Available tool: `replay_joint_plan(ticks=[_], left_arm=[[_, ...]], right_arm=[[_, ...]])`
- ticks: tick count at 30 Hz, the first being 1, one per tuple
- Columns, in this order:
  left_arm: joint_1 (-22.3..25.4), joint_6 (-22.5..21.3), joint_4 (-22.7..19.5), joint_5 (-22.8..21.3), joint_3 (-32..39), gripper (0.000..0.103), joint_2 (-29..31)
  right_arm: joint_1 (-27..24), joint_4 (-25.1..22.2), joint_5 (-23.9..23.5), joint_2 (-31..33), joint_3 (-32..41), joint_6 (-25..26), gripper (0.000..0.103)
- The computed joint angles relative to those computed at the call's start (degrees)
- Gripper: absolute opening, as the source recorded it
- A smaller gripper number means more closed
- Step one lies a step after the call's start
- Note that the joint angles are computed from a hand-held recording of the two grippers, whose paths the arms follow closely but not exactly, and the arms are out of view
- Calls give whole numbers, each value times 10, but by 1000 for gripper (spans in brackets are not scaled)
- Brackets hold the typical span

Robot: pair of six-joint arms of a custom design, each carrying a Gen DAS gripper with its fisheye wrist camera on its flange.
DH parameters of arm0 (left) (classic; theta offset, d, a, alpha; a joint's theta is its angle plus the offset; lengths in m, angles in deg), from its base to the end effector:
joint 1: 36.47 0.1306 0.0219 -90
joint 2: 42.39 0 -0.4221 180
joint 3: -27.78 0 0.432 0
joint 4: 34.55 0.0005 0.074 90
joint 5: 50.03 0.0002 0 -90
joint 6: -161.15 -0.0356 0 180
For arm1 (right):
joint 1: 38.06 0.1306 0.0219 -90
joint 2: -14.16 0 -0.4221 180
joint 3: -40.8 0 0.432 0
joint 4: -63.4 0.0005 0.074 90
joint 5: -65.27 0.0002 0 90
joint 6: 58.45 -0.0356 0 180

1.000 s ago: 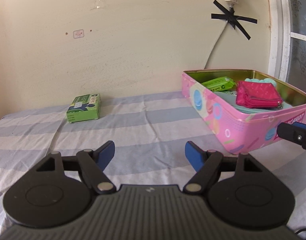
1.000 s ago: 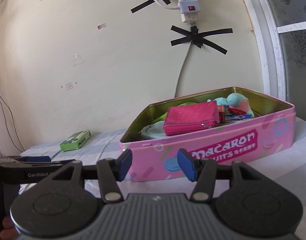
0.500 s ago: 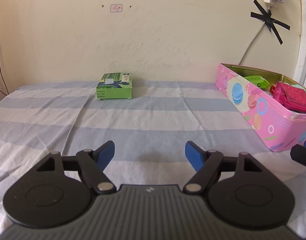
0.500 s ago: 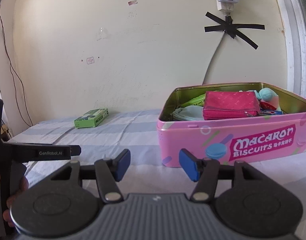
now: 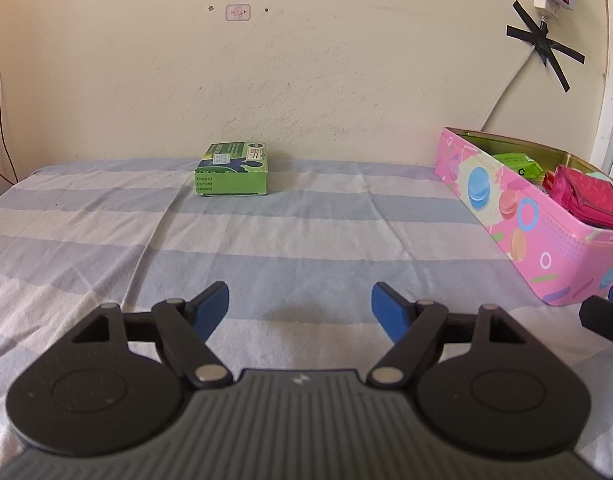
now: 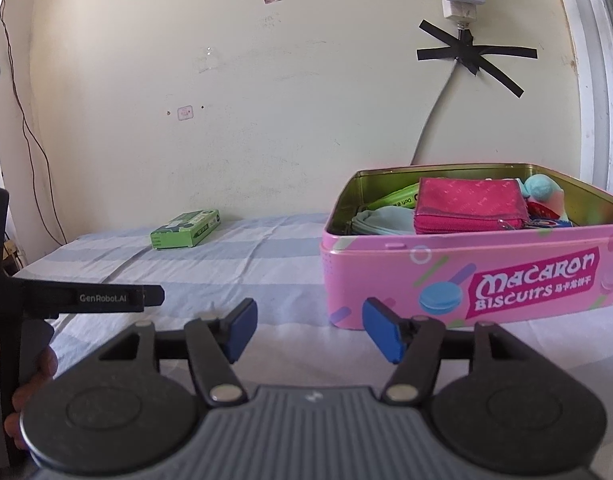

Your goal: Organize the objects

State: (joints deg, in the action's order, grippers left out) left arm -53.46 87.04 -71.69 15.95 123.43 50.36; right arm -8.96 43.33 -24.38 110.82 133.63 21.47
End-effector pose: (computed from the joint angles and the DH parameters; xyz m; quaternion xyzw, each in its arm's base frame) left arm 0.5411 -0.1507 0.5140 -0.0890 0.8655 0.0470 0.4907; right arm 0.5264 0.2922 0.4764 -0.1368 0.8269 0.1804 0.5147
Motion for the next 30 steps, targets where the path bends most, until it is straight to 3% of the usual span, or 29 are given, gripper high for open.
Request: replay_joint_plan(ticks=[11, 15, 30], left_arm=[[0, -1, 6, -3, -4, 85, -2], [0, -5, 7, -3, -4, 85, -2], [-1, -5, 7, -4, -4, 85, -2]], right_arm=[[-4, 3, -12, -1, -2, -5, 62], [-4, 6, -12, -2, -4, -6, 68], [-3, 3, -12, -2, -2, -5, 69]])
